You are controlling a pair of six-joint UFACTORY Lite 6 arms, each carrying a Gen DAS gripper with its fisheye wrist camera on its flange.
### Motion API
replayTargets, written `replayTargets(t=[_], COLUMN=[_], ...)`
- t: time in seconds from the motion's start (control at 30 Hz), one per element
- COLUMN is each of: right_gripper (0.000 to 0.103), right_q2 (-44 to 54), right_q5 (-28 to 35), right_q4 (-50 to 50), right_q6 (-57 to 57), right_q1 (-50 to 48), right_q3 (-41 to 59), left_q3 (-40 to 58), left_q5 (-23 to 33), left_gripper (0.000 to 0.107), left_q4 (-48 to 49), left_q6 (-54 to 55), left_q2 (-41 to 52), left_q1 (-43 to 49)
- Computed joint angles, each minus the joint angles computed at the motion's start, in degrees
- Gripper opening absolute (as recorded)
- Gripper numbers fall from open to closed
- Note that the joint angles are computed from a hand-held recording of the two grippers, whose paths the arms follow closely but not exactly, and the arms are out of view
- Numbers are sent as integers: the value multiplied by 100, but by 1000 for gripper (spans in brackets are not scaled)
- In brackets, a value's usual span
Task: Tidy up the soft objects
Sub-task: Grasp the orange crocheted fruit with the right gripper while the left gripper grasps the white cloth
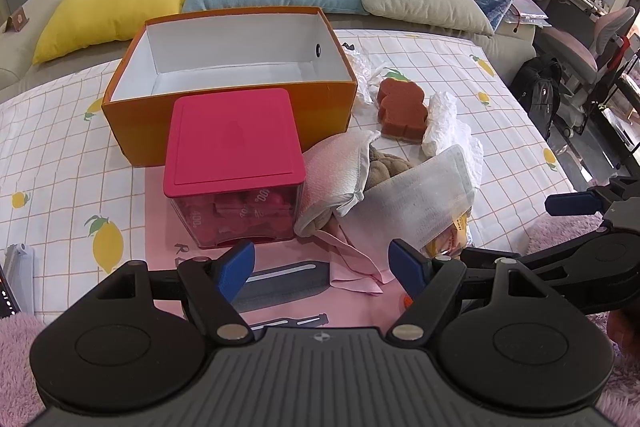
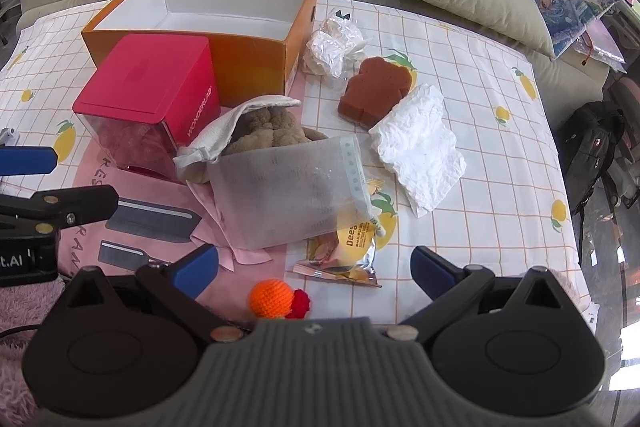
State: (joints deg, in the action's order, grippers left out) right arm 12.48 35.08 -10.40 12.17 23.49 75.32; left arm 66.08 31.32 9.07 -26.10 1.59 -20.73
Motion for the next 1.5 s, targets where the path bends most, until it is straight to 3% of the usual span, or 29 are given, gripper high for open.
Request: replayTargets(t=[0.2,0.3,0.37,0.5,0.67,0.97,1.1,1.3,1.4,1.43,1.5], right_gripper=[98,86,76,69,66,62,55,49,42,29,29], right_q2=[-8,38,177,641,1167,1867,2104,2148,2044,1960,1741], right_q5=[-5,-54,-11,227,128,-76,-232,-396,-487,-512,-527], right_q4=[887,1328,1771,2682,2839,2657,2560,2911,3036,2988,2981], right_q6=[-682,-979,-1268,-2007,-2346,-2305,-2202,-2561,-2652,-2624,-2648], right_q1=[-435,-689,-842,-1020,-877,-659,-630,-690,-739,-756,-843], right_q3=[-252,-461,-489,-324,-40,424,519,445,335,281,153], left_q3=[-189,-241,-261,-198,-285,32,340,165,155,137,86], left_q5=[-135,-145,-160,-244,-567,-993,-941,-966,-1017,-1033,-1091], left_gripper=[83,81,75,60,60,64,65,65,65,65,65], left_q4=[-594,-1318,-1702,-1793,-1817,-3770,-2976,-2908,-2879,-2864,-2949], left_q6=[373,970,1422,2093,2768,3960,3301,3308,3358,3383,3607], left_q2=[-94,-34,64,352,749,1587,1950,1801,1752,1711,1625], left_q1=[153,333,422,302,95,483,319,306,280,260,224])
